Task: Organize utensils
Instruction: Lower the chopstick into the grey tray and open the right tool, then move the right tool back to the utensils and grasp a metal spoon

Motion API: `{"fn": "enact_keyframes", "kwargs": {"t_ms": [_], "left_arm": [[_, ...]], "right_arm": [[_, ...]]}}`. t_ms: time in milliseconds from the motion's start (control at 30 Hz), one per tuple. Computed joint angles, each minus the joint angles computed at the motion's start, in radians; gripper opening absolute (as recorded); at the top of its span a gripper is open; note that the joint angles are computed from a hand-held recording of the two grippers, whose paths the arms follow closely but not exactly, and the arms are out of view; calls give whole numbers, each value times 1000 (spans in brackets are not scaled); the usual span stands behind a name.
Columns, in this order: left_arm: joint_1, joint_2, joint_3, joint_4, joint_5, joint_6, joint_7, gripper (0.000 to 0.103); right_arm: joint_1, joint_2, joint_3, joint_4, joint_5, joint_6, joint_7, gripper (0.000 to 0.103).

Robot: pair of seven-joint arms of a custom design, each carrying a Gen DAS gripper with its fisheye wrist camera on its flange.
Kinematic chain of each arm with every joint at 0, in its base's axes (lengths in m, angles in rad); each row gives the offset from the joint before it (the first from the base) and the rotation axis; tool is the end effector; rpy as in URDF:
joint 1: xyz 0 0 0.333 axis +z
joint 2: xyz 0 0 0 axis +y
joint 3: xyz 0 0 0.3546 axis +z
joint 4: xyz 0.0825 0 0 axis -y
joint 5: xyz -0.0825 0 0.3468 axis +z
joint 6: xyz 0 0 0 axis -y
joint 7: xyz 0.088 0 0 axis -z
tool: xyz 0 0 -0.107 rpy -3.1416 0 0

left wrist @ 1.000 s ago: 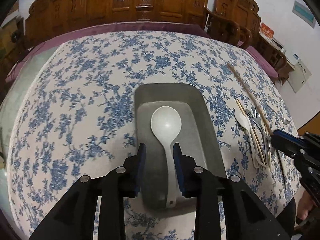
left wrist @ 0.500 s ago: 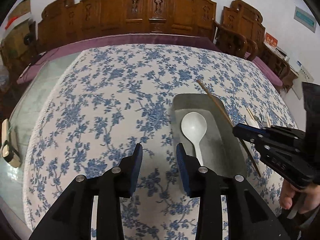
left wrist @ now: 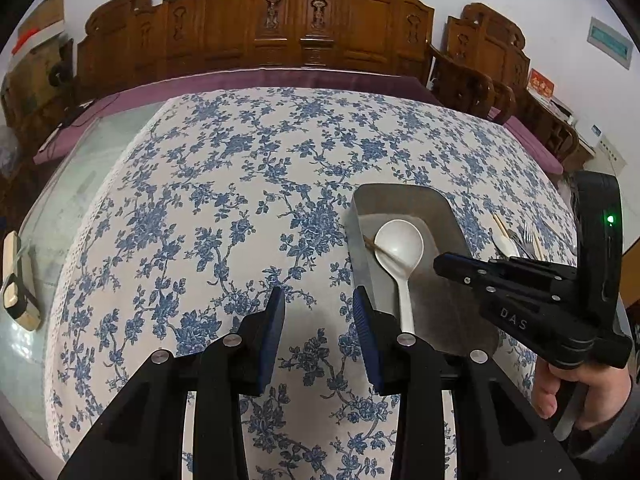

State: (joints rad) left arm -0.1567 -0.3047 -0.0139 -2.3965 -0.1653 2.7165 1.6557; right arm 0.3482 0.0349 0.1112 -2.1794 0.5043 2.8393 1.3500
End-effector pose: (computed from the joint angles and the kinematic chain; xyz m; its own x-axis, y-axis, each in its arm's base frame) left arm 0.4423 -0.0708 0.5592 -0.1553 -0.9838 0.0894 -0.8081 0.0745 -0.5844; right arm 0.5061 0.2215 0.5020 0.3148 -0.9089 -0.2736 -0.8192 -0.1145 -0.5619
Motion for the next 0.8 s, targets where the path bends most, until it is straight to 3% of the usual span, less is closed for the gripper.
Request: {"fn": "enact_keyframes", "kwargs": {"t_ms": [67, 333, 600, 800], "left_arm": [[-2, 1, -2, 0, -1, 1, 0, 33], [-22, 4, -12, 1, -13, 15, -3, 34], [-45, 18, -55, 7, 20, 50, -55, 34], [-76, 42, -89, 15, 45, 78, -111, 35]], "right_arm": [[-3, -1, 2, 5, 36, -12, -40, 19], [-10, -68, -12, -36, 115, -14, -188, 19], [-36, -206, -85, -130, 169, -46, -371, 19], [-83, -292, -133, -204, 139, -70, -448, 19]]}}
